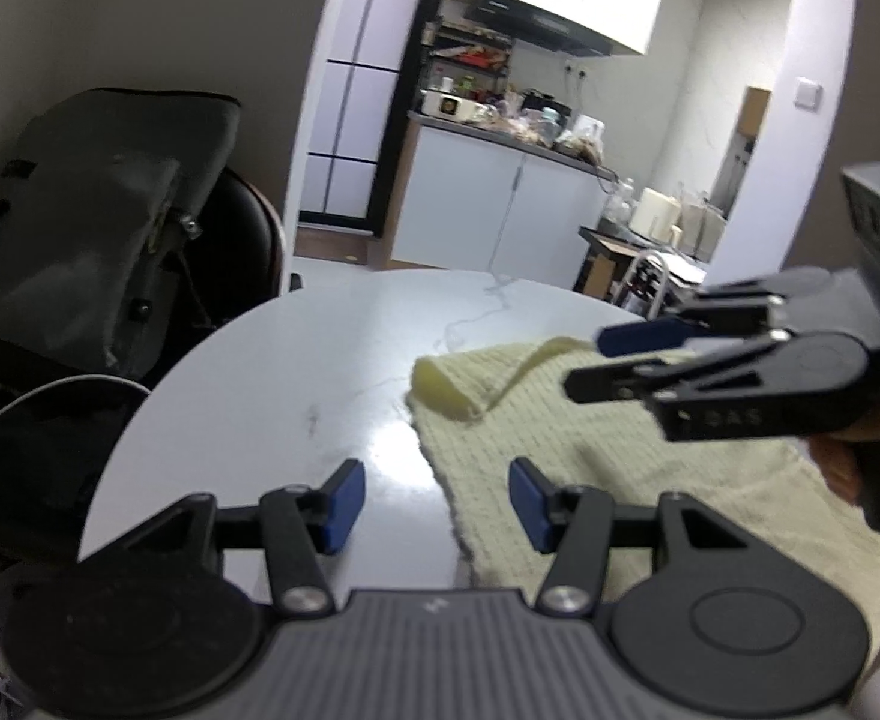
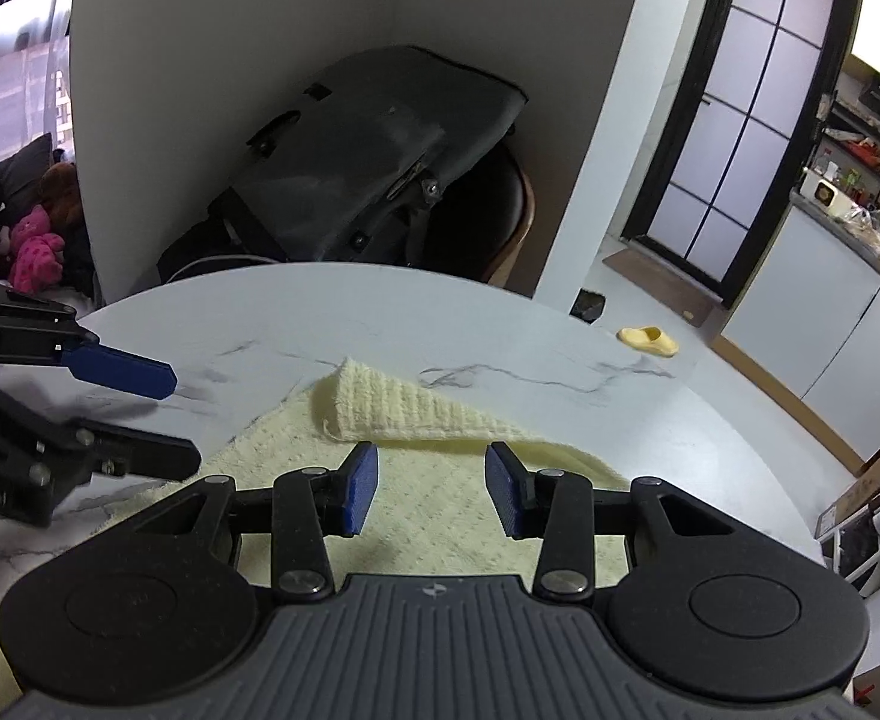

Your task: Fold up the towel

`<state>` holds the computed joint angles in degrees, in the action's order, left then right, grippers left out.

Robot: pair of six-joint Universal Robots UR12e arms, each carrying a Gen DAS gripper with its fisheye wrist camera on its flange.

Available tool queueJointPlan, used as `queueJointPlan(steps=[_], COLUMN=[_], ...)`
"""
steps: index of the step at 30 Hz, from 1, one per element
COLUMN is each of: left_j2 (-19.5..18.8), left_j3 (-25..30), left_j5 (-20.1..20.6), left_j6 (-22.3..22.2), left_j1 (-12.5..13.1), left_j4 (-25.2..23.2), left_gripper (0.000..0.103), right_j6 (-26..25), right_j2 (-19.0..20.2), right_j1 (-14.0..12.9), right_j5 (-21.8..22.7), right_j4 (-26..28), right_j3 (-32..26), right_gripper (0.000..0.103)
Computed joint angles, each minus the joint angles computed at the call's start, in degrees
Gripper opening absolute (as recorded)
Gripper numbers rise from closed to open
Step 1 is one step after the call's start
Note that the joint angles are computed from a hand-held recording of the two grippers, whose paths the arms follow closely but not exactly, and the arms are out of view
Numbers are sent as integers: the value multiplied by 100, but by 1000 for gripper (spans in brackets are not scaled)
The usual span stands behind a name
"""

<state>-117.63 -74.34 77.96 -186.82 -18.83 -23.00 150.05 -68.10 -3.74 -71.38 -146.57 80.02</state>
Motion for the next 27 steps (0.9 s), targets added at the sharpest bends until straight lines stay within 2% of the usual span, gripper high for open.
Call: queueJointPlan(steps=[6,14,18,20,27], left_j2=[7,17,3,-11,-15], left_j3=[-52,-127,-124,-111,-127], left_j5=[-72,-116,-104,-100,-136], left_j6=[-145,-471,-523,-529,-604], left_j1=[55,128,140,144,178], left_j4=[79,364,376,361,399], left_gripper=[56,56,56,56,56], right_j6=[-85,-112,-29,-31,3], right_j2=[132,285,379,400,385], right_j1=[102,179,199,208,207], right_j5=[24,146,139,118,63], right_j4=[44,379,463,460,171], right_j3=[-132,-321,-430,-458,-457], right_gripper=[44,44,11,6,5])
